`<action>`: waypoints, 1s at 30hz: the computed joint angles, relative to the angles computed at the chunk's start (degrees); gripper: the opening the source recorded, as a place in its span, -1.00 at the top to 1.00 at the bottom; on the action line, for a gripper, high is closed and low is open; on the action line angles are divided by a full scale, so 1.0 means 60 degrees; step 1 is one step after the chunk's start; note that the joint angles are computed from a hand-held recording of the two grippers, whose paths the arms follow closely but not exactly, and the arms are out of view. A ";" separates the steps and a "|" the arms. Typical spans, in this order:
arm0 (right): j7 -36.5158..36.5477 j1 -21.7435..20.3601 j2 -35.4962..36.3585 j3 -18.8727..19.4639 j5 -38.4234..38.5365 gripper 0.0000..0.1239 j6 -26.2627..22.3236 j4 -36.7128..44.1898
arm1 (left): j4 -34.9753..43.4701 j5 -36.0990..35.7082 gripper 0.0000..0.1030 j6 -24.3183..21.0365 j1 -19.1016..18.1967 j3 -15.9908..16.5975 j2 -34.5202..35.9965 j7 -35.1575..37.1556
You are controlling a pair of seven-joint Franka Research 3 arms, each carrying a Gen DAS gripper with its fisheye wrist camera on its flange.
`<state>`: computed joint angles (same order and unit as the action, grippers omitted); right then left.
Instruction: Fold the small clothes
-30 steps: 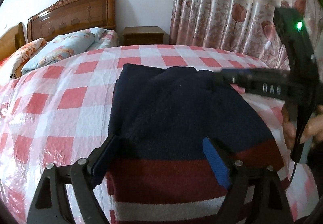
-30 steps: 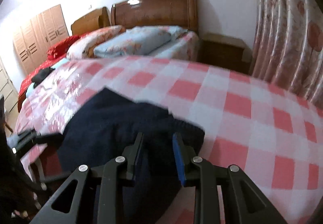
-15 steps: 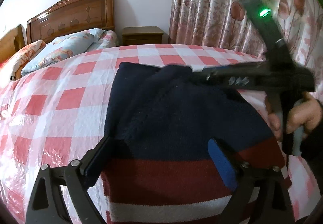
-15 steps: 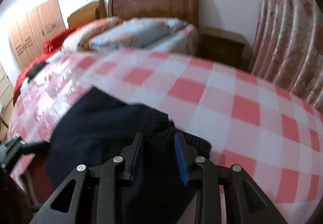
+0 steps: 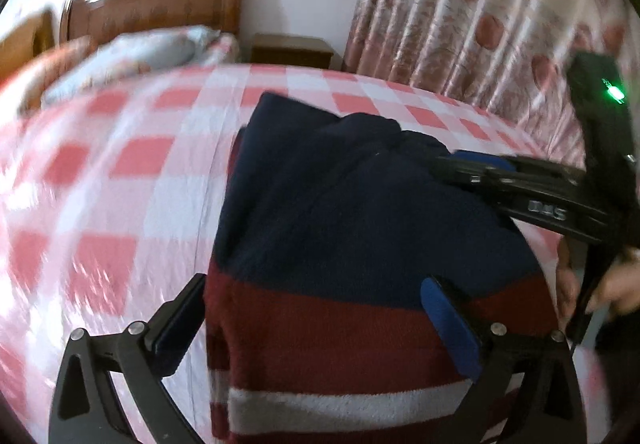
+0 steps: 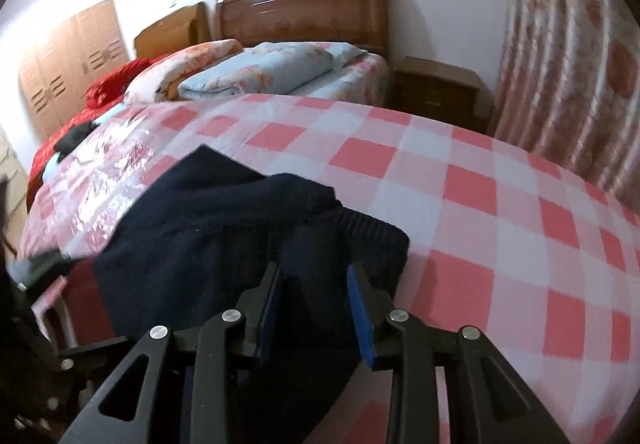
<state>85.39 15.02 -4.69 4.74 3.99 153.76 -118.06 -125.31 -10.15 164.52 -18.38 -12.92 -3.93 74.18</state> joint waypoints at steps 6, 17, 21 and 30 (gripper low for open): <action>-0.0543 0.0200 -0.1581 0.0138 0.0688 0.46 0.0363 -0.1534 | -0.0351 0.2850 -1.00 -0.0117 0.0605 -0.0418 -0.0533 -0.2323; 0.0657 -0.0223 -0.3796 0.0946 0.0376 0.43 0.0253 -0.3760 | -0.0182 0.1937 -1.00 -0.0196 0.0083 0.0148 -0.0257 -0.1656; 0.1010 -0.0451 -0.3543 0.1122 -0.0138 0.20 0.0389 -0.3675 | -0.0088 0.1639 -1.00 0.0050 0.0104 0.0024 -0.0100 -0.1426; 0.0825 -0.0378 -0.2895 0.0814 -0.0294 0.08 0.0618 -0.3264 | 0.0908 0.3182 -1.00 -0.0052 0.0388 -0.0158 0.0754 -0.2844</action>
